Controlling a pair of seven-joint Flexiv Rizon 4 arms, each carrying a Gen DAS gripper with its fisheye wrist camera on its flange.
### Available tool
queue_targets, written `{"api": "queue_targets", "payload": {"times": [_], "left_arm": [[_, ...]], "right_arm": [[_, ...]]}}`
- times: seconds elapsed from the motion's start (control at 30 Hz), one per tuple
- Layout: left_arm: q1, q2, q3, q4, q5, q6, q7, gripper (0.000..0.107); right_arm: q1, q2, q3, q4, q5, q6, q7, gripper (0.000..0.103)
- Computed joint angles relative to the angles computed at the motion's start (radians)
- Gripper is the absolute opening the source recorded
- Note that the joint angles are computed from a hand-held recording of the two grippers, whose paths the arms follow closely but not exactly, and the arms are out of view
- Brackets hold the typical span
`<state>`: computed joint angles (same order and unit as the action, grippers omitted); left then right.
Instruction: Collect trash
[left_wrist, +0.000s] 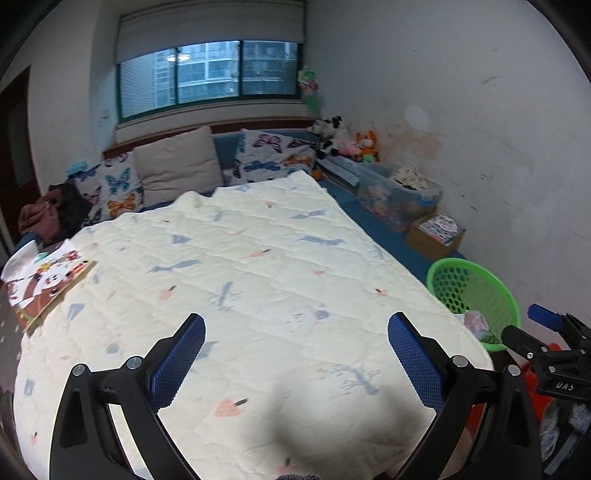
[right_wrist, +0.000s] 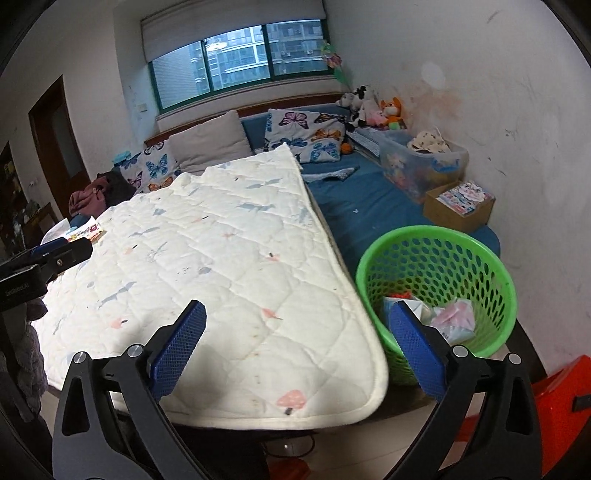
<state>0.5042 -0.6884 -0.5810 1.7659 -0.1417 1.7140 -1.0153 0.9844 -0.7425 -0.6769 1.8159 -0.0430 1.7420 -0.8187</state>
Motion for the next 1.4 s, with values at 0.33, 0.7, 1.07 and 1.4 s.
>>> {"api": "queue_targets", "payload": {"times": [0.33,0.7,1.07,1.4], "left_arm": [[0.003,0.030,0.075,0.047,0.035,0.062,-0.094,0.096],[-0.028,0.053,0.172,0.077,0.067,0.112,-0.195,0.096],[-0.068,0.080,0.258,0.098,0.100,0.148,-0.269,0.096],[-0.063,0.089,0.271,0.109,0.120,0.151,-0.309,0.096]], "right_arm": [[0.034,-0.018,-0.009,-0.020,-0.008,0.002,-0.018,0.099],[0.030,-0.033,0.015,-0.035,-0.003,0.011,-0.036,0.099],[0.034,-0.039,0.020,-0.044,0.012,0.029,-0.058,0.099],[0.027,-0.040,0.042,-0.053,0.021,0.031,-0.088,0.099]]}}
